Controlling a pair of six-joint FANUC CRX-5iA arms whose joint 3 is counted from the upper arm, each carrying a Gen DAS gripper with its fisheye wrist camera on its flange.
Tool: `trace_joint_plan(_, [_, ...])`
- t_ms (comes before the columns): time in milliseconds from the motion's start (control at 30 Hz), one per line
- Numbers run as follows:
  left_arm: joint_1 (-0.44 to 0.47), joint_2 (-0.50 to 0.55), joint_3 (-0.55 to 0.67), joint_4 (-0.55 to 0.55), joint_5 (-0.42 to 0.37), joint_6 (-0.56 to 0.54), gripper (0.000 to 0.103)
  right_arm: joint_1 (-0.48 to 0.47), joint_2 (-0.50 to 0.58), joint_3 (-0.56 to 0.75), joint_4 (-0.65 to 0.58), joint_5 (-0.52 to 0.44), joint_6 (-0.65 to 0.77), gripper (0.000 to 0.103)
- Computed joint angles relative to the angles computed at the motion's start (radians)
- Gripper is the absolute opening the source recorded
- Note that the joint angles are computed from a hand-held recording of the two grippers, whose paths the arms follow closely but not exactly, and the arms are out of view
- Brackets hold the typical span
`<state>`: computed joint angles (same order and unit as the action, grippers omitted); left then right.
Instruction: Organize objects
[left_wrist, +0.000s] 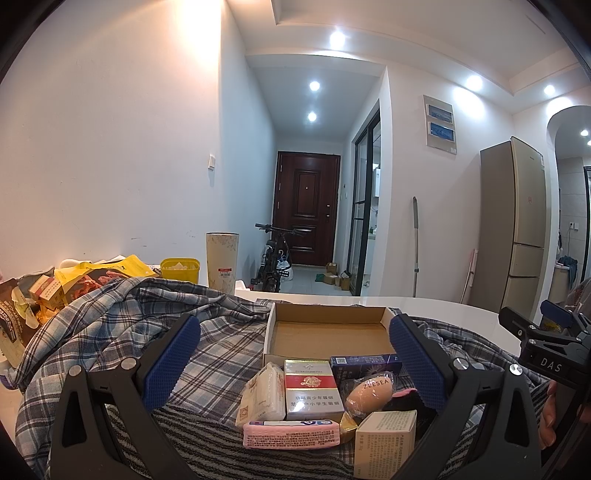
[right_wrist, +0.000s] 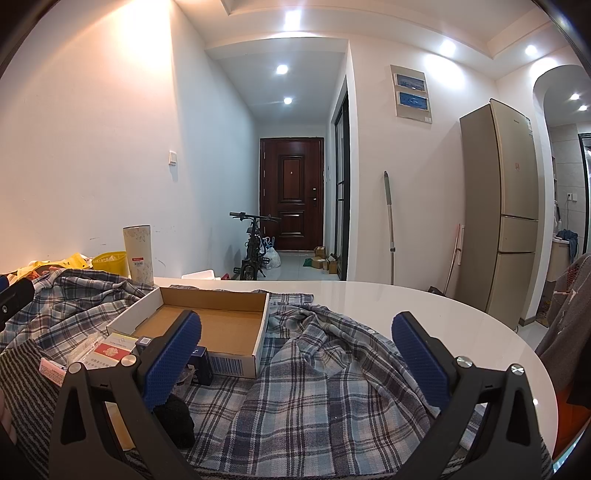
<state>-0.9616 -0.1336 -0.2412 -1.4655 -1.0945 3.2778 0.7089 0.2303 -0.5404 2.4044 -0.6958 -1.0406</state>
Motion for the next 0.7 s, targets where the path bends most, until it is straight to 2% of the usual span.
trace_joint_plan(433, [0.002, 0.017, 0.006, -0.007, 0.003, 0.005, 0.103, -0.002, -0.002, -0.001, 0.002, 0.003, -0.002, 0.103])
trace_joint_plan(500, [0.009, 0.010, 0.005, 0.003, 0.019, -0.003, 0.103, -0.004, -0.003, -0.003, 0.009, 0.003, -0.010, 0.103])
trace_joint_plan(600, [0.042, -0.009, -0.004, 0.033, 0.109, -0.041, 0.103, -0.007, -0.002, -0.003, 0.018, 0.002, -0.022, 0.103])
trace_joint_plan(700, [0.028, -0.001, 0.001, 0.021, 0.086, -0.044, 0.103, -0.009, -0.002, -0.001, 0.023, 0.008, -0.031, 0.103])
